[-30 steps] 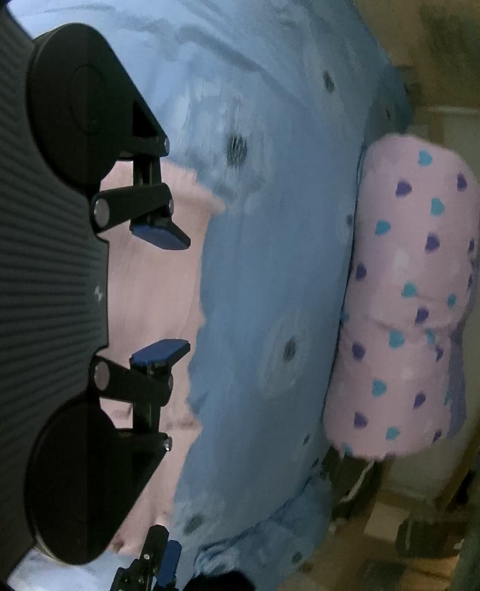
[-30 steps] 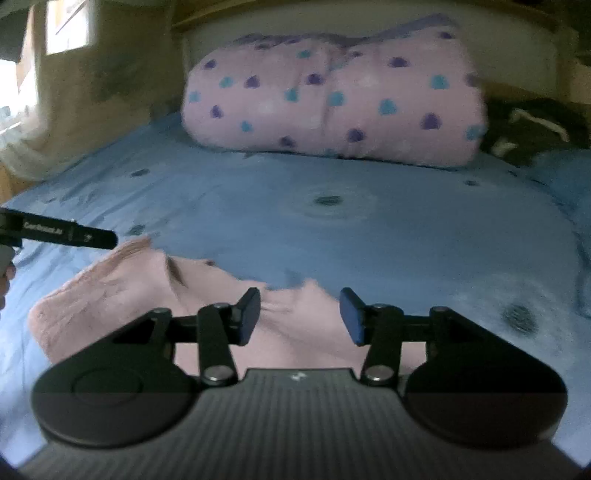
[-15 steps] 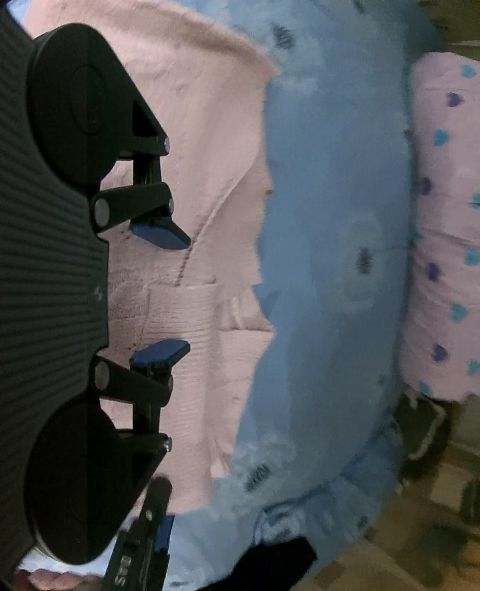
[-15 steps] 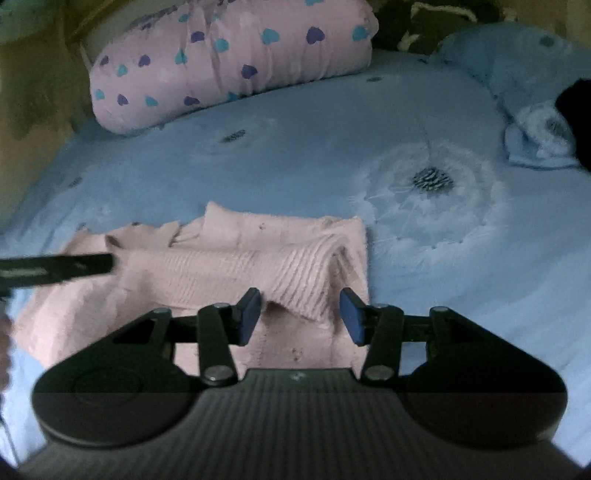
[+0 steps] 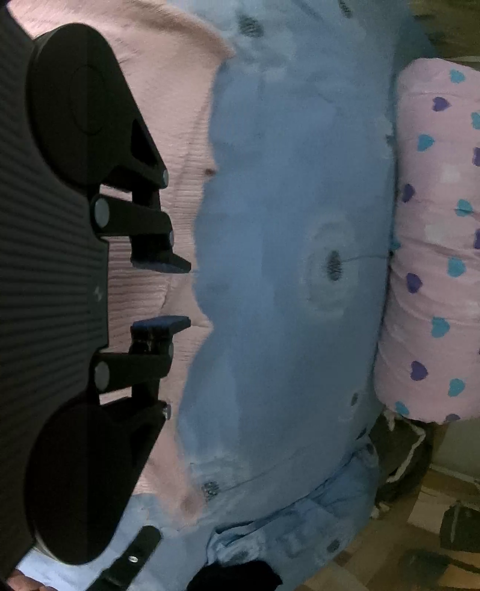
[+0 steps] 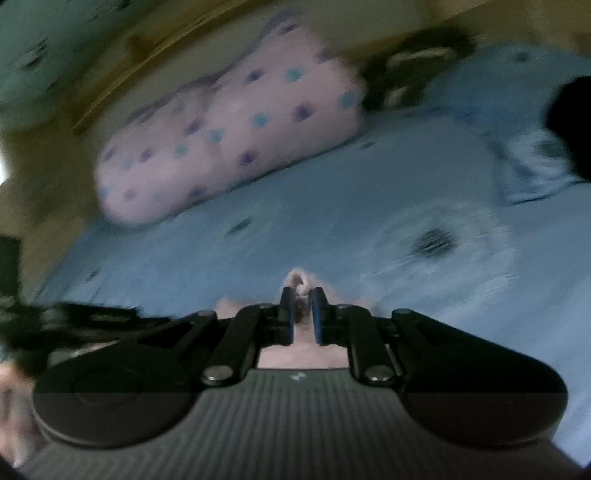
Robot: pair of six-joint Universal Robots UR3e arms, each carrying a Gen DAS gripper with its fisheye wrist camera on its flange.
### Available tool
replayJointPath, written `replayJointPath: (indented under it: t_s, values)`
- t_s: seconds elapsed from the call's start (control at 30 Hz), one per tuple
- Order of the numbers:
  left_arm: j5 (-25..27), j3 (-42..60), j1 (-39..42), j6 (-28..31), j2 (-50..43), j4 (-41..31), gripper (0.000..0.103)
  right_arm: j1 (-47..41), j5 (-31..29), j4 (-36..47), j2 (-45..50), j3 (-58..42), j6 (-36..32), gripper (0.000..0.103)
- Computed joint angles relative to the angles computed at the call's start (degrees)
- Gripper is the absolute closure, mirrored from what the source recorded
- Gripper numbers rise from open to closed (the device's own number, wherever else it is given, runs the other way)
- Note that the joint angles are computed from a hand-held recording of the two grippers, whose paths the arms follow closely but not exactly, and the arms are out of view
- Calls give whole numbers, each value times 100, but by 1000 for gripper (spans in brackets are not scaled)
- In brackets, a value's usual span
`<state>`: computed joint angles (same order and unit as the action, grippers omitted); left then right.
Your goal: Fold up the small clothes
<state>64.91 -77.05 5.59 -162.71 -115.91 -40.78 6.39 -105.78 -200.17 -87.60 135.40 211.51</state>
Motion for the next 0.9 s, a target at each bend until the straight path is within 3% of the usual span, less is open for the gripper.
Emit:
replayJointPath:
  t_s: [0.07, 0.1, 0.17, 0.4, 0.57, 0.7, 0.77, 0.8, 0.87, 0.9]
  values:
    - [84, -14, -29, 52, 70, 86, 45, -133, 85, 432, -256, 13, -21, 84]
    - [136, -49, -45, 79, 119, 158, 43, -223, 228, 369, -334, 107, -40, 79]
    - [220, -233, -42, 236, 275, 316, 42, -321, 406, 168, -398, 222, -76, 72]
    - [526, -637, 400, 1120, 906, 17, 40, -77, 266, 825, -494, -83, -451, 72]
    - [730, -853, 868, 1803, 1060, 249, 38, -177, 331, 1183, -567, -26, -510, 72]
    - [823, -783, 1164, 2003, 846, 316, 38, -479, 695, 716, -393, 291, -466, 72]
    - [839, -852, 1262, 2050, 739, 450, 38, -756, 1164, 199, -152, 506, -415, 72]
    - [878, -912, 1274, 2047, 689, 543, 38, -856, 1379, -2, -17, 568, -398, 72]
    - [968, -1016, 1318, 2095, 586, 677, 38, -1037, 1852, -448, 209, 738, -529, 95]
    - [1022, -1041, 1301, 2112, 502, 775, 38, -994, 1806, -565, 263, 750, -559, 100]
